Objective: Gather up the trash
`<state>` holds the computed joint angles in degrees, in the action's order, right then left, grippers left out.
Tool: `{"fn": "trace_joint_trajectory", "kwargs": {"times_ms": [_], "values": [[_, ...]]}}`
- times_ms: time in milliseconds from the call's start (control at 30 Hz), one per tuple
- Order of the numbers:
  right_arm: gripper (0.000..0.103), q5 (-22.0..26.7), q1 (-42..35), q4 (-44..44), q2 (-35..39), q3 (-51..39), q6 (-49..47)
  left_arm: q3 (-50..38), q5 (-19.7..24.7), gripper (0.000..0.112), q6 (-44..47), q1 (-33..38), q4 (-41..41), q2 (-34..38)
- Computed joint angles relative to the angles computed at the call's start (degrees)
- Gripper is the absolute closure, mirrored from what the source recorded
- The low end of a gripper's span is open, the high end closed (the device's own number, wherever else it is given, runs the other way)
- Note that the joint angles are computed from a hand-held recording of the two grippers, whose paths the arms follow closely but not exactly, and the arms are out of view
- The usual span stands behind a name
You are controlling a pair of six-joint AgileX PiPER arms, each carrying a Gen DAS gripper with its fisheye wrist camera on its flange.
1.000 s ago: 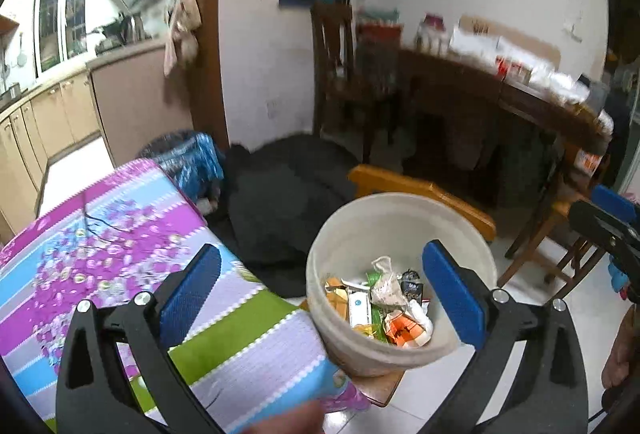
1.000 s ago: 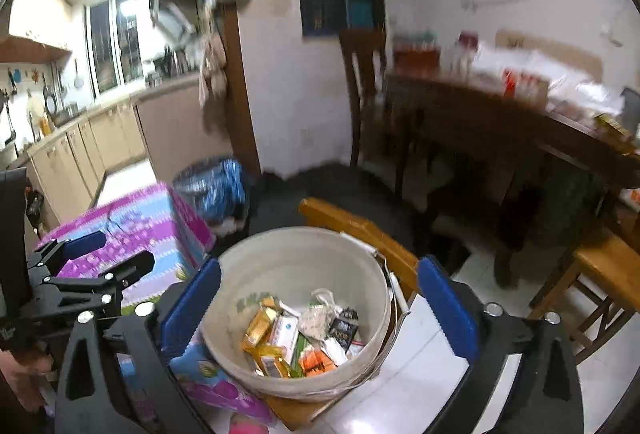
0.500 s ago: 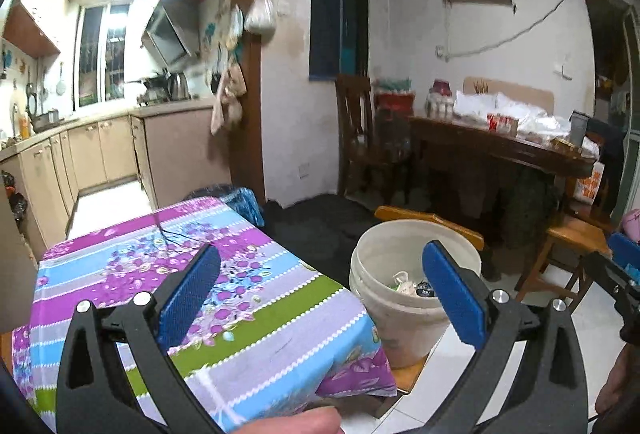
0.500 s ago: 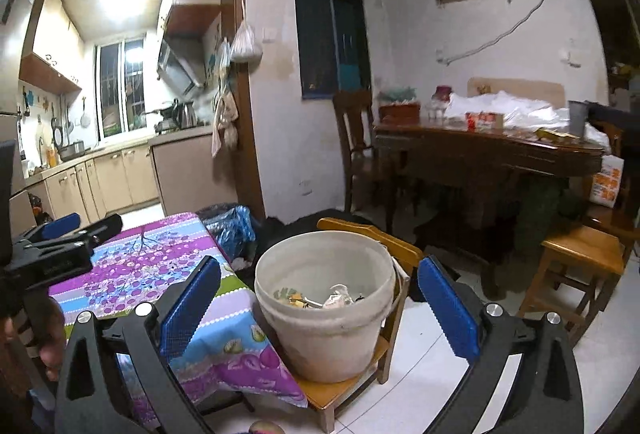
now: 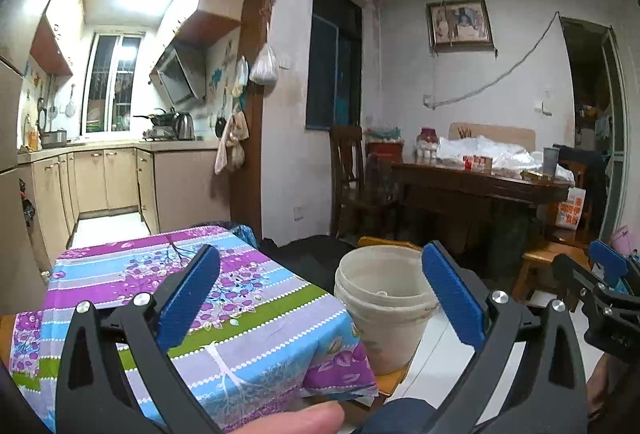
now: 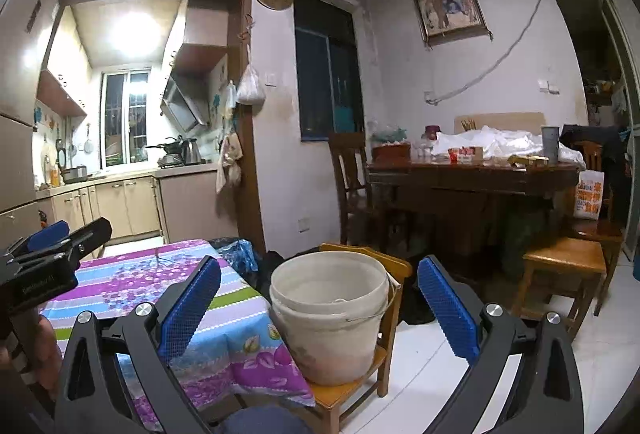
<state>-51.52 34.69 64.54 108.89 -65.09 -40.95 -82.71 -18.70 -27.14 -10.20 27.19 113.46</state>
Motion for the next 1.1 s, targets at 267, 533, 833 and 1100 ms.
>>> {"fn": "trace_joint_trajectory", "kwargs": {"times_ms": [267,533,833,1100], "values": [[0.005,-2.5,2.8,0.7,-2.3,3.4,-0.1,6.9,-4.3,0.015,5.8,-0.5,-5.2,-3.6],[0.005,-0.6,2.0,0.5,-3.3,4.6,-0.5,7.2,-3.6,0.015,6.7,-0.9,-6.1,-3.4],[0.005,4.2,0.7,2.3,-2.5,1.9,-3.4,7.3,-2.3,0.015,8.6,-0.5,-8.2,-3.9],[0.005,4.7,0.6,2.3,-2.5,1.6,-3.6,7.5,-2.3,0.015,9.6,-0.7,-8.8,-3.9]]}}
